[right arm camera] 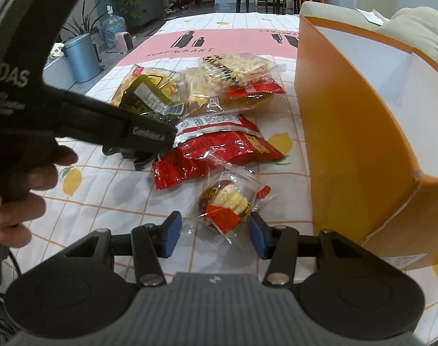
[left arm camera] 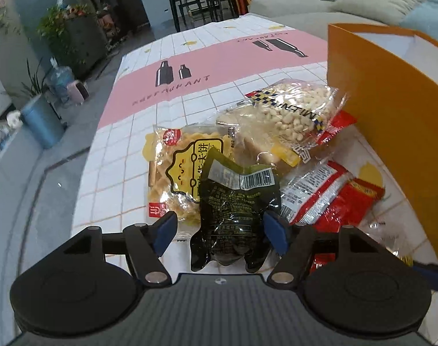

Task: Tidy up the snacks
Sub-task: 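Grasp the dark green seaweed pack with the left gripper while the right grasps a wrapped cake, then carry the seaweed pack with the left gripper and the cake with the right into the box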

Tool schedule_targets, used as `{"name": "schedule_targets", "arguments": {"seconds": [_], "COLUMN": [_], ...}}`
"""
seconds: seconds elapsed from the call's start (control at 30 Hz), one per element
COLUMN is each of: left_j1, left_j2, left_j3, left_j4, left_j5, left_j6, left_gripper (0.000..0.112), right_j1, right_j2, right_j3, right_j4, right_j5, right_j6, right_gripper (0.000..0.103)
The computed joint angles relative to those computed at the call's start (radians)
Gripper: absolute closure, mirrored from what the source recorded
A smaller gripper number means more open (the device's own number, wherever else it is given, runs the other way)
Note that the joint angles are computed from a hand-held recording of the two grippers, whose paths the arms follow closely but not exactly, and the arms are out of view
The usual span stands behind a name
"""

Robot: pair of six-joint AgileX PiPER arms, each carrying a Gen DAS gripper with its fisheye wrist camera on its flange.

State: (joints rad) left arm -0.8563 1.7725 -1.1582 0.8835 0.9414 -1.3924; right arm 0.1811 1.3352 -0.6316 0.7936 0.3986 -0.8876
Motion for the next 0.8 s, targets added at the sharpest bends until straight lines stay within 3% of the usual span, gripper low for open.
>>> {"name": "schedule_targets", "arguments": {"seconds": [0.03, 0.07, 0.1, 0.2, 0.33, 0.47, 0.6, 0.8], "left_j1": [0.024, 0.048, 0.080, 0.141, 0.140, 0.190, 0.214, 0.180], "left_j2": [-0.024, -0.051, -0.081, -0.131, -0.163, -0.234, -0.298, -0.368], "left_j3": [0.029, 0.058, 0.086, 0.124, 0.143, 0.191, 0.233, 0.240], "left_j4": [-0.013, -0.035, -0.078, -0.171, -0.203, -0.318, -0.312, -0.203], "left_j5": [-0.055, -0.116, -0.187, -0.268, -0.275, -0.369, -0.424, -0.385], "left_j6": [-0.015, -0.029, -0.029, -0.027, -0.015, 0.047, -0.001, -0.102], "left_gripper": [0.038, 0.052, 0.054, 0.057, 0.059, 0.059, 0.060, 0.062], "right_j1": [-0.001, -0.001, 0.000, 0.009, 0.010, 0.002, 0.007, -0.102], "right_j2": [-0.001, -0.001, -0.002, -0.006, -0.006, 0.001, -0.004, -0.015], "right_j3": [0.001, 0.001, 0.003, 0.006, 0.007, -0.004, -0.009, -0.018], "right_j4": [0.002, 0.004, 0.002, -0.007, -0.004, -0.006, -0.046, 0.237], "right_j5": [0.001, 0.001, -0.001, -0.006, -0.006, 0.008, 0.008, 0.187], "right_j6": [-0.003, -0.003, 0.000, 0.019, 0.018, 0.026, 0.049, -0.260], "right_gripper": [0.053, 0.053, 0.053, 0.053, 0.053, 0.054, 0.055, 0.056]}}
